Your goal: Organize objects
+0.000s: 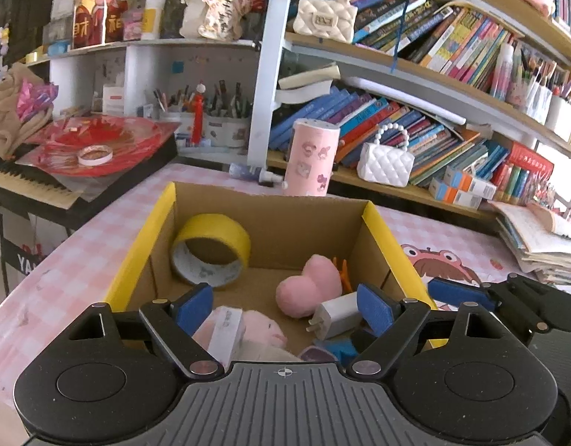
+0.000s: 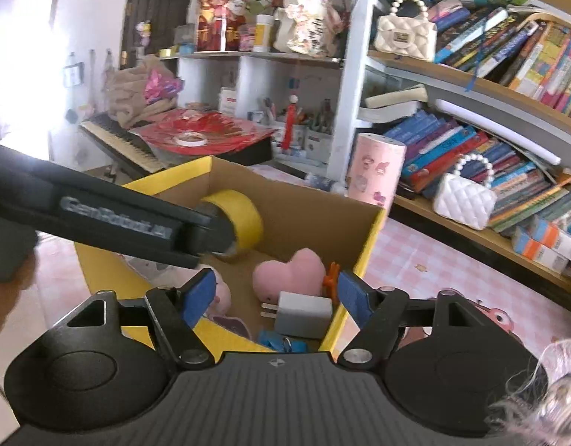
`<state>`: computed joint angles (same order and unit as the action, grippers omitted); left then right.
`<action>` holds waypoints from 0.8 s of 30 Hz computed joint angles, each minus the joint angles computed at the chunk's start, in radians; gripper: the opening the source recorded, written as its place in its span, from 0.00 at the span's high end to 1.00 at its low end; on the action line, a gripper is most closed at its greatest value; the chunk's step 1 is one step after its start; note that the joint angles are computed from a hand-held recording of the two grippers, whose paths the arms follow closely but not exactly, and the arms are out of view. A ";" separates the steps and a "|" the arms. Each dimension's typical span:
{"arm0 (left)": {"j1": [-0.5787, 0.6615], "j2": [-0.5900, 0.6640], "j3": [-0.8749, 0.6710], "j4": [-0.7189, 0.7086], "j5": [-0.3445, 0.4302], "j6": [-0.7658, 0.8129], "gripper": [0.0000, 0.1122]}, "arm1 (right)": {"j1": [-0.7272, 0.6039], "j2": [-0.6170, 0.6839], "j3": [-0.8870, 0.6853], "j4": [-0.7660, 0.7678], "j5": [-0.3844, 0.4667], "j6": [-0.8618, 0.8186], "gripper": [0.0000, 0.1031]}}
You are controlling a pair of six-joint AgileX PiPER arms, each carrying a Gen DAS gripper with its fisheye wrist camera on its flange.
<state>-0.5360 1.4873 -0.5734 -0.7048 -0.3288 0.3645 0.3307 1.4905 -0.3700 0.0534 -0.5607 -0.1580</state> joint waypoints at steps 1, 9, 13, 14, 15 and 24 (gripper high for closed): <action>-0.001 -0.015 0.014 0.004 -0.002 -0.005 0.23 | 0.014 -0.009 0.004 0.047 0.007 -0.015 0.27; -0.003 -0.123 0.131 0.097 -0.013 -0.094 0.23 | 0.165 -0.099 0.066 0.455 -0.017 -0.228 0.27; -0.011 -0.171 0.184 0.110 -0.013 -0.115 0.23 | 0.269 -0.161 0.096 0.722 0.016 -0.426 0.22; -0.021 -0.183 0.199 0.083 -0.014 -0.093 0.23 | 0.294 -0.173 0.104 0.783 0.016 -0.467 0.22; -0.028 -0.196 0.214 0.061 -0.015 -0.072 0.23 | 0.323 -0.184 0.110 0.851 0.009 -0.509 0.22; -0.091 -0.327 0.322 -0.191 0.016 0.156 0.23 | 0.642 -0.235 0.144 1.349 -0.158 -0.684 0.22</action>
